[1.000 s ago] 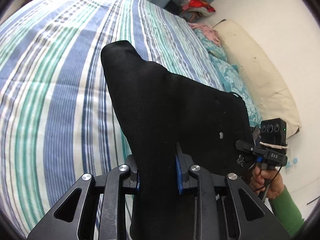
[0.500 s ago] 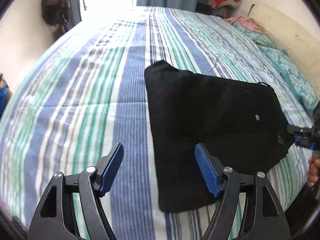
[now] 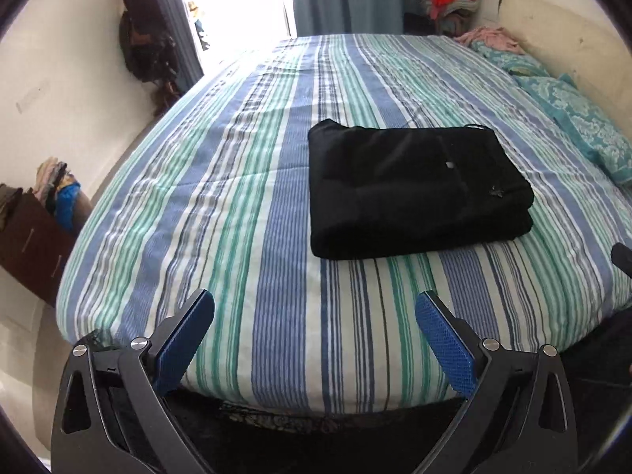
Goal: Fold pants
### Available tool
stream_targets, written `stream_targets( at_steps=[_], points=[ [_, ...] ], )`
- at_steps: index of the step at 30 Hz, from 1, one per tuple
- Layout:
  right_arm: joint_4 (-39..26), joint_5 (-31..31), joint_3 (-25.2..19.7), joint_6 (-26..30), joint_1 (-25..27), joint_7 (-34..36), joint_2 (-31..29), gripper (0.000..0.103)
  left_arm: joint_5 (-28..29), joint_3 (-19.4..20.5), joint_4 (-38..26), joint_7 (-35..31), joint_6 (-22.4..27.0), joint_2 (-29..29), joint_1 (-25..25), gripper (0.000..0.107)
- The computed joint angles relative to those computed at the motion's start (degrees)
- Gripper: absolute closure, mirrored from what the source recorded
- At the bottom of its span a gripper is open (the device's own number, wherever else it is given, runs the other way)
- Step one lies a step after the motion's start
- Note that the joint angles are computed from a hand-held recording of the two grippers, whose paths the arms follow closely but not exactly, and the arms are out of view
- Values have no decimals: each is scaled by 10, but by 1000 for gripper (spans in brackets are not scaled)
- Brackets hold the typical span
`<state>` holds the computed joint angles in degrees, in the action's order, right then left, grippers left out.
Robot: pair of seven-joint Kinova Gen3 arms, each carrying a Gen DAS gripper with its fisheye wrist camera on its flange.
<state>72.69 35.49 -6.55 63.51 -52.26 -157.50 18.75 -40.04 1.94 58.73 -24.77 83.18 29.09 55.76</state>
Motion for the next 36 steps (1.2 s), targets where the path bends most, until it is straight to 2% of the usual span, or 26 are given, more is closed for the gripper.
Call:
stream_targets(
  at_steps=[2, 6, 10, 14, 22, 27, 36],
  points=[
    [4, 12, -8, 9, -25, -17, -6, 0, -22, -5, -5, 10, 28, 5, 26, 6],
    [8, 39, -21, 24, -61, -25, -11, 0, -22, 2, -16, -9, 50, 9, 38, 6],
    [-10, 55, -26, 55, -85, -27, -7, 0, 14, 17, 28, 20, 2, -31, 21, 6],
    [-25, 67, -25, 78, -102, -22, 4, 0, 1, 27, 56, 42, -22, -51, 22, 5],
    [-37, 63, -19, 75, -113, -12, 18, 0, 2, 37, 53, 44, -15, -45, 19, 5],
    [-37, 81, -13, 74, -124, -18, 18, 0, -3, 35, 52, 48, -12, -44, 23, 5],
    [-36, 70, -12, 70, -119, -16, 21, 0, -2, 36, 52, 46, -13, -43, 22, 5]
  ],
)
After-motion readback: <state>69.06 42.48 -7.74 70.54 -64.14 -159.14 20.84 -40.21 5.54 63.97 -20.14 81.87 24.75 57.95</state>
